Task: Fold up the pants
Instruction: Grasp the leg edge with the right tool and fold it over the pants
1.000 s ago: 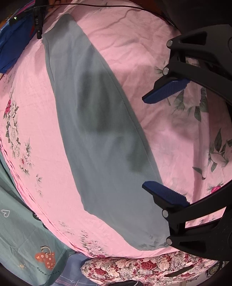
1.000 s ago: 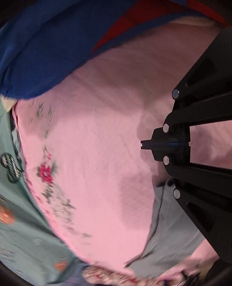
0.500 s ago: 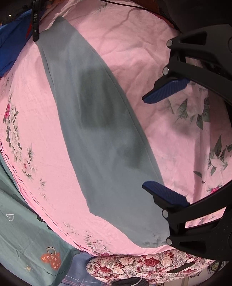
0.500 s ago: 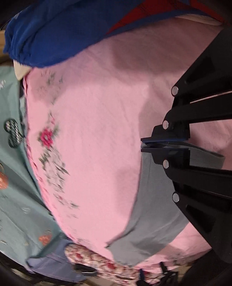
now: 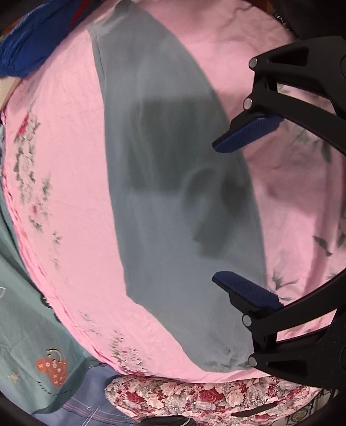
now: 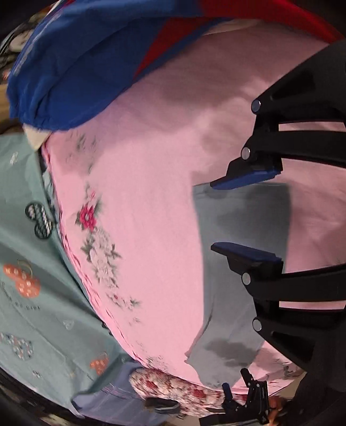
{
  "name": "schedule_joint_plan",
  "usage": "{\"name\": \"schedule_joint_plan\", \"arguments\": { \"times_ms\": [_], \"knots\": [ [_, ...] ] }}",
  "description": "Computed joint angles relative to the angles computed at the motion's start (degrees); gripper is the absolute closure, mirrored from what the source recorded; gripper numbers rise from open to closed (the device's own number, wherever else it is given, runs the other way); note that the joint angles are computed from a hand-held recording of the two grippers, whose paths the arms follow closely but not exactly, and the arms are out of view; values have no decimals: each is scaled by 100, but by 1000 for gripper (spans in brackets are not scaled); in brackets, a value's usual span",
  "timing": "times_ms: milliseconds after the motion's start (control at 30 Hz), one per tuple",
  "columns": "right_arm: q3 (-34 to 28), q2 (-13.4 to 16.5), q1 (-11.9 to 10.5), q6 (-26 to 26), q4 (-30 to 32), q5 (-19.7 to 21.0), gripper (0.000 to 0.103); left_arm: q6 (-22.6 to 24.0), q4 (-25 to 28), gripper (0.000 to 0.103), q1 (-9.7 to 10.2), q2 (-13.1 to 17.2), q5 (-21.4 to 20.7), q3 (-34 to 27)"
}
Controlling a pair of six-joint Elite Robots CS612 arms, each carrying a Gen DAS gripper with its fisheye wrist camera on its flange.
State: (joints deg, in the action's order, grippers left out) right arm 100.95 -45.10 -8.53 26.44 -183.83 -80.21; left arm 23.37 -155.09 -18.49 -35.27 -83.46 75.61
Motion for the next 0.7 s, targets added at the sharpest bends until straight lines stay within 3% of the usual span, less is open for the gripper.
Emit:
{"name": "schedule_joint_plan", "arguments": {
  "times_ms": [67, 233, 367, 500, 700],
  "knots": [
    [247, -55, -10, 582, -177, 100, 59, 0, 327, 9, -1, 148, 134, -188],
    [668, -65, 64, 1910, -777, 326, 59, -211, 428, 4, 118, 236, -291, -325],
    [653, 30, 185, 2542, -1025, 38, 59, -300, 523, 2, 192, 310, -548, -436],
    [464, 108, 294, 2929, -937, -525, 59, -282, 594, 2, 219, 348, -653, -508],
    [183, 185, 408, 2882, -487, -1139, 59, -209, 674, 2, 237, 384, -753, -578]
  ]
}}
